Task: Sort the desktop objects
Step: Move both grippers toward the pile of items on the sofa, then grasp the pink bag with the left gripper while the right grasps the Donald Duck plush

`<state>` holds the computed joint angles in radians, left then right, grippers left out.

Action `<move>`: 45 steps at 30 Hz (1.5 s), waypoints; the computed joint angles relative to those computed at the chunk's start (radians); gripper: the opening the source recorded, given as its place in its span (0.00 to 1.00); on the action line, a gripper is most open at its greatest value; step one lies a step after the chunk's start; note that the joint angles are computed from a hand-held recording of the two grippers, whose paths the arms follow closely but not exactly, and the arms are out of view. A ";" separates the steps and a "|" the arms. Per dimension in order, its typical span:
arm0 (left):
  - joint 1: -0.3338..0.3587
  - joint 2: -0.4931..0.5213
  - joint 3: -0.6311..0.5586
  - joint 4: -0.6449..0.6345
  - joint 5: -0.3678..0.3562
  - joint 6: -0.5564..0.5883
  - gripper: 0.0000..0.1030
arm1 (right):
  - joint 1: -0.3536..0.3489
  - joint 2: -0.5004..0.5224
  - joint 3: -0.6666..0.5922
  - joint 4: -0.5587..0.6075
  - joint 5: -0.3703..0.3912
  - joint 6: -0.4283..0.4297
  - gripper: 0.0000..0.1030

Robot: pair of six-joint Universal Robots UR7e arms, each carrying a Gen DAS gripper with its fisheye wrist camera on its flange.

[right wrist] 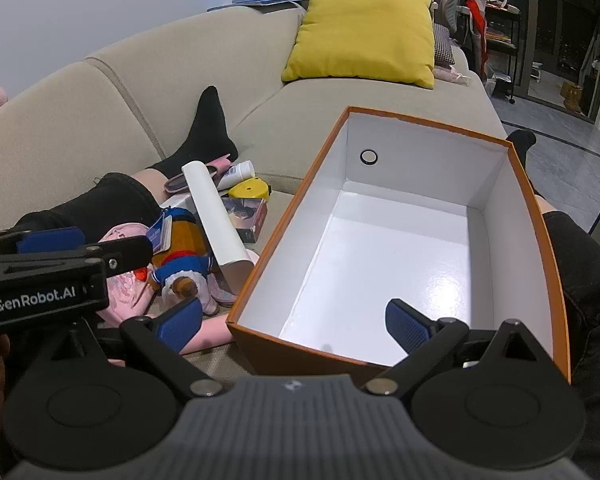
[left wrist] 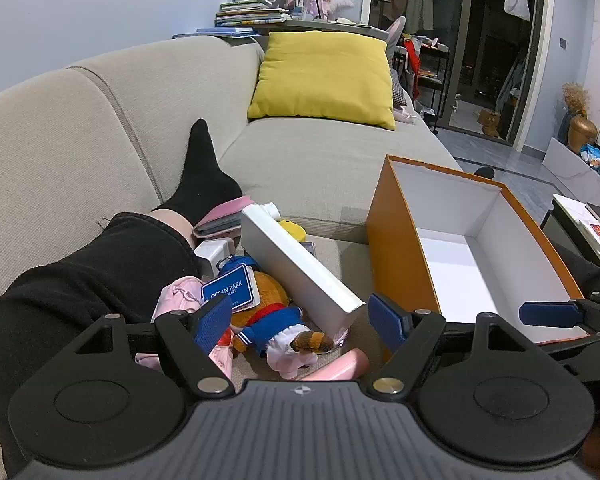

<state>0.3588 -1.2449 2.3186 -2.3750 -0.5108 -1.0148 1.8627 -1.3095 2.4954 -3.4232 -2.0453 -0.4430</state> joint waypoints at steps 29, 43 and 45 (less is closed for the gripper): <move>0.068 -0.106 -0.016 0.107 -0.050 0.031 0.58 | 0.001 0.011 -0.101 0.130 0.130 -0.168 0.66; 0.226 -0.098 -0.128 0.356 -0.121 0.067 0.54 | 0.037 0.202 -0.318 0.532 0.161 -0.217 0.40; 0.243 -0.089 -0.140 0.368 -0.130 0.089 0.54 | 0.046 0.238 -0.336 0.535 0.128 -0.240 0.40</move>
